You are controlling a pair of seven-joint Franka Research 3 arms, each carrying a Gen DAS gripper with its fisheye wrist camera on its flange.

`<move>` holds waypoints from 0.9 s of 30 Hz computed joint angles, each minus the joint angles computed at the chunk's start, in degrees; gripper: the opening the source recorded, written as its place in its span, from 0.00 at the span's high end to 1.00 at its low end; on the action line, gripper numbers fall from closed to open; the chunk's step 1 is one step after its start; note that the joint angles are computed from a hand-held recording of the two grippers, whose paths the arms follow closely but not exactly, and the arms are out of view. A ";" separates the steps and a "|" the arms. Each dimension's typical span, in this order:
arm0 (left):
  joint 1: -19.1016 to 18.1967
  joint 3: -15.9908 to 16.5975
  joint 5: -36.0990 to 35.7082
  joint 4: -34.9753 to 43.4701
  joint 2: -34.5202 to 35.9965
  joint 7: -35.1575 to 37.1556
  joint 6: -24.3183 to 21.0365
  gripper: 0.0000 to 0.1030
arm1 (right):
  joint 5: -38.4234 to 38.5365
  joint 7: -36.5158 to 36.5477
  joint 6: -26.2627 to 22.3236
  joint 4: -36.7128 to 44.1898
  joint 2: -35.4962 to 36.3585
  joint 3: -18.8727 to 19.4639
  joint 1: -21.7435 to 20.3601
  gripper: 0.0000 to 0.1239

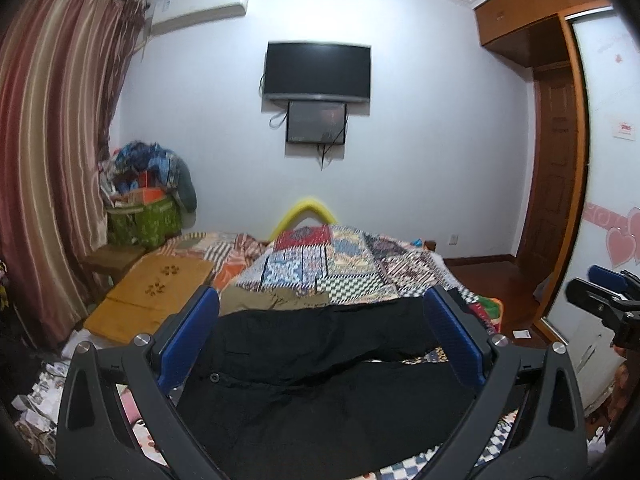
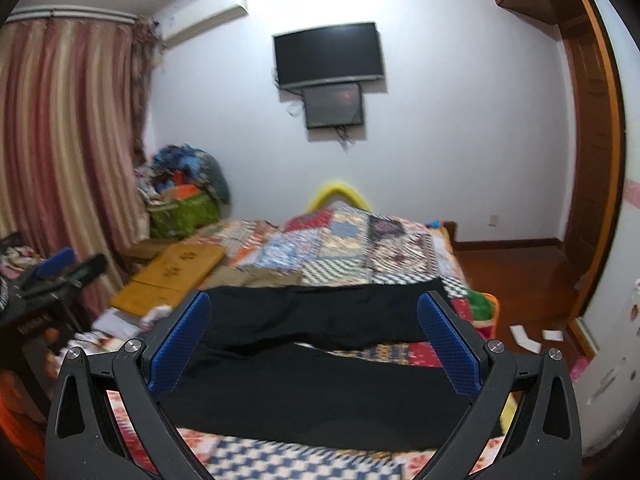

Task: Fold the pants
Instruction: 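Lower both tools onto the black trousers' waistband and close their fingers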

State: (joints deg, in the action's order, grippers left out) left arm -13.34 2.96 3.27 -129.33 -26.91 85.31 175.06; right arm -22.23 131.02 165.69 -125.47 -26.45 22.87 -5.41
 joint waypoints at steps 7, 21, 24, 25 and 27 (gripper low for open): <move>1.47 1.93 -5.00 11.42 14.72 3.81 -4.89 0.00 | -3.83 -1.42 -5.25 2.29 5.65 -3.06 -1.57 0.17; 15.96 -5.53 -0.15 37.65 41.91 4.27 -14.07 0.00 | -12.12 -4.11 -17.87 14.03 19.62 -12.28 3.38 0.17; 18.09 -6.86 1.60 45.02 47.73 3.47 -18.76 0.00 | -10.19 -7.29 -17.65 17.08 23.55 -15.00 5.29 0.17; 19.33 -8.05 0.55 48.65 50.43 4.45 -21.25 0.00 | -9.57 -8.03 -17.08 18.02 25.07 -15.99 5.77 0.17; 20.20 -8.78 0.61 52.88 53.59 4.87 -24.27 0.00 | -7.38 -10.16 -17.29 20.01 27.33 -17.67 6.90 0.17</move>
State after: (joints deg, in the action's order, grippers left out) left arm 6.86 -5.83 3.88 -76.45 26.68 90.18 150.78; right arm -29.61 120.86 148.40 -105.46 0.88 5.20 1.50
